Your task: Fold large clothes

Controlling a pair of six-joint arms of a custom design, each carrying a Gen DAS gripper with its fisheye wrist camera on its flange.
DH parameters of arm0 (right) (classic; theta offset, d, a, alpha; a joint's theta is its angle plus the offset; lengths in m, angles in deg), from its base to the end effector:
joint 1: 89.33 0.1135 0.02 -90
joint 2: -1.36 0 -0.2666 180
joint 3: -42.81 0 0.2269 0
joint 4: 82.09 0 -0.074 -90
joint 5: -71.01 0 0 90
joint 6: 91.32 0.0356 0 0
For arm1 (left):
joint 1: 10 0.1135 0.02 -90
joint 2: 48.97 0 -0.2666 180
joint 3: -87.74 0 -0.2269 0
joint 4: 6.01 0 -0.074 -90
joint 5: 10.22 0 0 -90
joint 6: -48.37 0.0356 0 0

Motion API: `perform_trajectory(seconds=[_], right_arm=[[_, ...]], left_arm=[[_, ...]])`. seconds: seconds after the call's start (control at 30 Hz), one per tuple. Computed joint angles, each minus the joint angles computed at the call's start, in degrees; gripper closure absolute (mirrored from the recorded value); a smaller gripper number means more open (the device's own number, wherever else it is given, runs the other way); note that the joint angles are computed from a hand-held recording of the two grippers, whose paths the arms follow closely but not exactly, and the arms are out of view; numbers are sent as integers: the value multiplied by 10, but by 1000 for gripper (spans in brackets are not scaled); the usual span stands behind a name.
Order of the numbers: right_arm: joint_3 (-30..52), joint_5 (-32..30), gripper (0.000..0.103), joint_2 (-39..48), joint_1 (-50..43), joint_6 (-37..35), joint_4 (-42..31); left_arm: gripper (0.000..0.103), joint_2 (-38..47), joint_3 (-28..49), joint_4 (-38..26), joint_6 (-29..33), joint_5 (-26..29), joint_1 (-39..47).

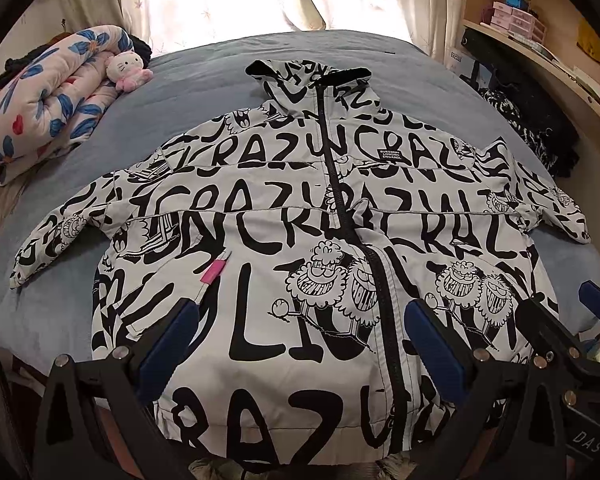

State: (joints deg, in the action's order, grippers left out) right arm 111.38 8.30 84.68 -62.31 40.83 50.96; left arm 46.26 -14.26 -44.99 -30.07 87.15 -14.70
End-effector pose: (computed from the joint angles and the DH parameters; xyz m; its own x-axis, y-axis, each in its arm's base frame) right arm 0.2377 0.1029 0.2275 -0.7225 0.3010 -0.6224 0.3706 0.9286 0.0189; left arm 0.3204 -0.0309 0.2209 -0.7810 0.2636 -0.5662 0.3153 0.9490 0.0070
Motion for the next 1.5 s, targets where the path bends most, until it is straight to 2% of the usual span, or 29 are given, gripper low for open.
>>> perform_trajectory(seconds=[1.5], right_arm=[[-6,-2,0,14,-1,2,22]], left_arm=[[1,10,-4,6,7,5,13]])
